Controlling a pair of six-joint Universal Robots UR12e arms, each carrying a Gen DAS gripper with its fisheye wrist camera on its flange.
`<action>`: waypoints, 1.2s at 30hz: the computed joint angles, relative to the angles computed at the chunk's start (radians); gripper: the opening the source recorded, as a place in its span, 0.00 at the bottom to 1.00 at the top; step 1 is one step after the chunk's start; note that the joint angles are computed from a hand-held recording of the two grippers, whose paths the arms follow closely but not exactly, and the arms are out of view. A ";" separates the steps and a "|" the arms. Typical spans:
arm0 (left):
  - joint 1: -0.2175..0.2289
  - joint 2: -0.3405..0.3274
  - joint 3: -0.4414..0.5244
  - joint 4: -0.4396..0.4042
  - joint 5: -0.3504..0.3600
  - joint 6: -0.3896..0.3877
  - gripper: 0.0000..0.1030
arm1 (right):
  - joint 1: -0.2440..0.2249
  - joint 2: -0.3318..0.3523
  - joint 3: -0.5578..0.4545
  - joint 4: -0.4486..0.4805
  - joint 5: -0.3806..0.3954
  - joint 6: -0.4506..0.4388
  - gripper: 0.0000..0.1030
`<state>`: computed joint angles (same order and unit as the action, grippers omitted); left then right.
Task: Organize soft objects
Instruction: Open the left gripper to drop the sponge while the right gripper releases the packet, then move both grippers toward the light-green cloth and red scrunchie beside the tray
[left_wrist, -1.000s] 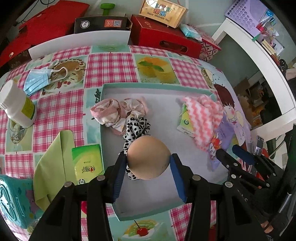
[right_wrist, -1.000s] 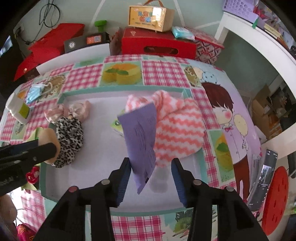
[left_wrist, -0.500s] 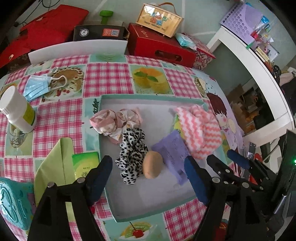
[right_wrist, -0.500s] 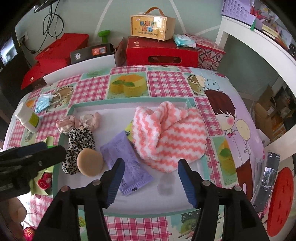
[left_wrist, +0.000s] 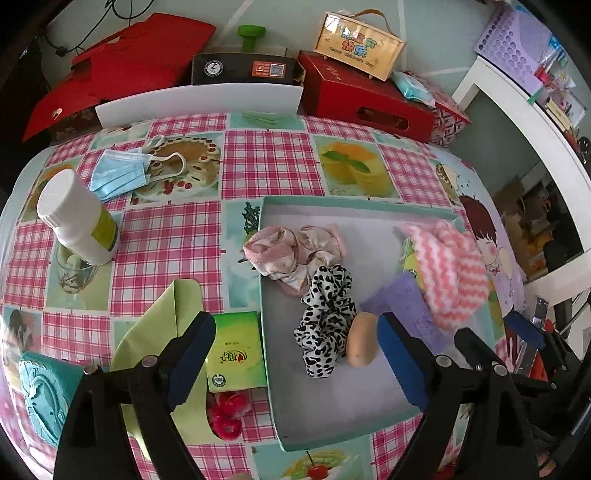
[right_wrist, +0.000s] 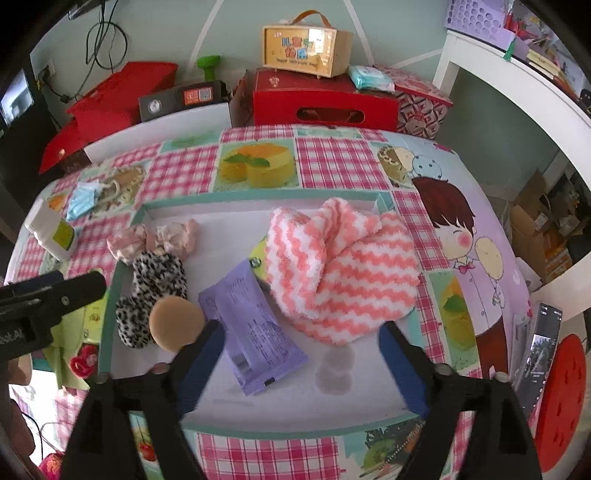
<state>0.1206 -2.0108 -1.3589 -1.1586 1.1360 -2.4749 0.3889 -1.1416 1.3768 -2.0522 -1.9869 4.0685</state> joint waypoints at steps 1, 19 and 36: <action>0.001 -0.002 0.003 -0.001 -0.002 -0.005 0.87 | 0.000 -0.003 0.006 -0.023 0.000 0.000 1.00; 0.032 -0.016 0.028 0.046 -0.011 -0.086 0.87 | 0.004 0.005 0.004 -0.093 0.004 -0.032 1.00; 0.148 -0.090 0.135 0.157 0.061 -0.317 0.87 | 0.026 0.112 -0.142 -0.190 0.129 -0.238 1.00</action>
